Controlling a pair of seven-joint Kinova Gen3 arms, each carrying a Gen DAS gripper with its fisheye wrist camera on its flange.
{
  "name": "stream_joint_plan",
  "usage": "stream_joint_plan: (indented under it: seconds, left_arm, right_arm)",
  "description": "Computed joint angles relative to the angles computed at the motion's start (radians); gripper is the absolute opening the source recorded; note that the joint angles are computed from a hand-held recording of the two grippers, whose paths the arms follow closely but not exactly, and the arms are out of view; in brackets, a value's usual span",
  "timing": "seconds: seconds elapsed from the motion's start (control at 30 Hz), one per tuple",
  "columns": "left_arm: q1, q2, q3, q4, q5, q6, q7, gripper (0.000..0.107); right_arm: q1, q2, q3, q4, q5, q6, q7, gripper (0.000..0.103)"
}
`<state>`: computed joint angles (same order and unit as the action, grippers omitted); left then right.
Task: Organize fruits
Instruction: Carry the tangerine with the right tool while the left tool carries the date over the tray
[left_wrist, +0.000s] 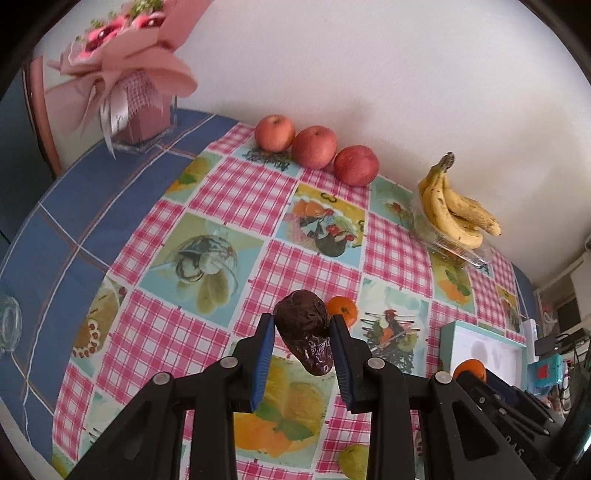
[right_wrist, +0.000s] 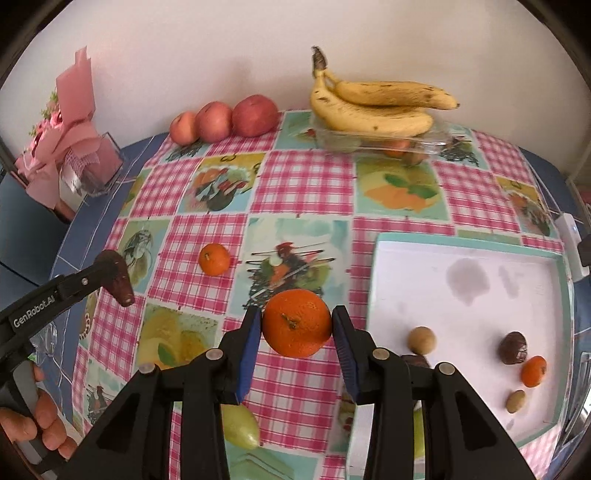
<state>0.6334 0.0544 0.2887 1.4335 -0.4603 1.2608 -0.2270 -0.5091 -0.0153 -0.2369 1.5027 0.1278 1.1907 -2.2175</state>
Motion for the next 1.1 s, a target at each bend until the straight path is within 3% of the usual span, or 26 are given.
stream_joint_plan:
  seconds: [0.53,1.1]
  left_arm:
    - [0.153,0.12,-0.018,-0.181,-0.086,0.095,-0.016,0.032]
    - [0.298,0.262,-0.095,-0.391,-0.078,0.137,-0.135,0.032]
  right_arm:
    - [0.131,-0.108,0.05,0.061,-0.039,0.001,0.038,0.041]
    - [0.293,-0.198,0.127,0.137,-0.108,-0.005,0.106,0.041]
